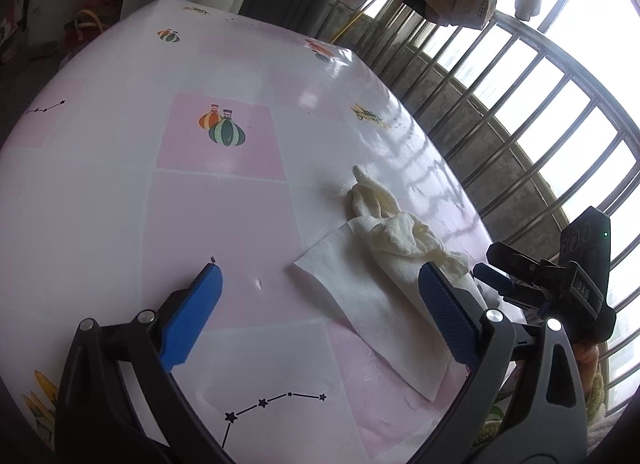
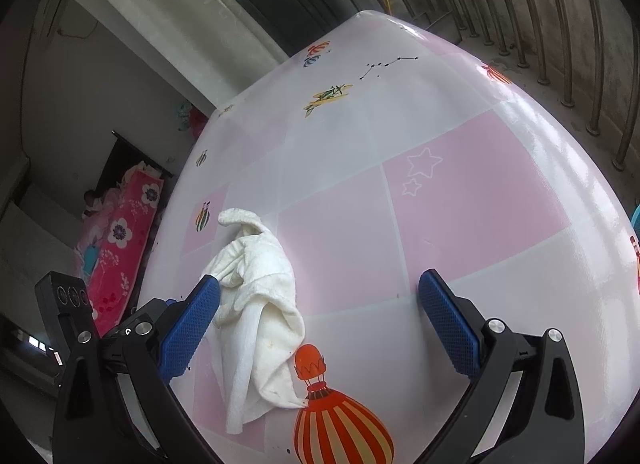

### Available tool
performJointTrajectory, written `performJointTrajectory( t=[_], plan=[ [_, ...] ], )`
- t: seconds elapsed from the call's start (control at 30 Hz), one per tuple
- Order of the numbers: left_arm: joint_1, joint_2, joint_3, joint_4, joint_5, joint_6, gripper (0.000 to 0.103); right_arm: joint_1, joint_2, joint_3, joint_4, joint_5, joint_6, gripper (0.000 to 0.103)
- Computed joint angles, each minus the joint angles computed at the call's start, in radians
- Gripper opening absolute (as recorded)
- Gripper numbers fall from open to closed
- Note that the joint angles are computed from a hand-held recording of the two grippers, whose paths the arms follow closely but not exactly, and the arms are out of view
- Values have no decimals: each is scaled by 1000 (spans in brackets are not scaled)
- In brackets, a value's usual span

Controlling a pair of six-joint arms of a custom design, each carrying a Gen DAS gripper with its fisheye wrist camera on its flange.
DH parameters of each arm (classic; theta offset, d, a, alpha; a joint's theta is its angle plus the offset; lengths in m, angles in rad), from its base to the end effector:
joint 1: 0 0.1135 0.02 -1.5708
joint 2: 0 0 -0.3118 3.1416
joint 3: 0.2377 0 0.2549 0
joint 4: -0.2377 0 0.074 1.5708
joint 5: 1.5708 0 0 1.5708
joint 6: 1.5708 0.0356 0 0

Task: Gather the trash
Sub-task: 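Grasp the white cloth with the right tool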

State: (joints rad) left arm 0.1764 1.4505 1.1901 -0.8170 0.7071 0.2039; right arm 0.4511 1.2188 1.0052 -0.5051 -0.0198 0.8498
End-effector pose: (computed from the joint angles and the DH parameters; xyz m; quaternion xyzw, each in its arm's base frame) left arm 0.2849 0.0273 0.3283 0.0971 0.9085 -0.2864 0.2884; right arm 0.2245 0.1095 0.3402 0.1763 0.8933 0.2574 0.3234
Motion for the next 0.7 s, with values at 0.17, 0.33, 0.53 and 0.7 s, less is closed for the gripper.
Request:
performJointTrajectory(
  t=[0.17,0.33,0.53,0.7],
  plan=[
    [-14,-15,-7,9,-57,-11,94,-43,-16,-11,2,-83,-6,97],
    [-9,-84,-8,-24,-86,55,94,-127,-50,-16,-36,-221,0,97],
    [-16,-149,2,-82,-34,152,86,-111,-60,56,-119,-163,-104,80],
    [-101,-160,-22,-65,-122,158,59,-27,-5,149,-143,-93,-190,65]
  ],
)
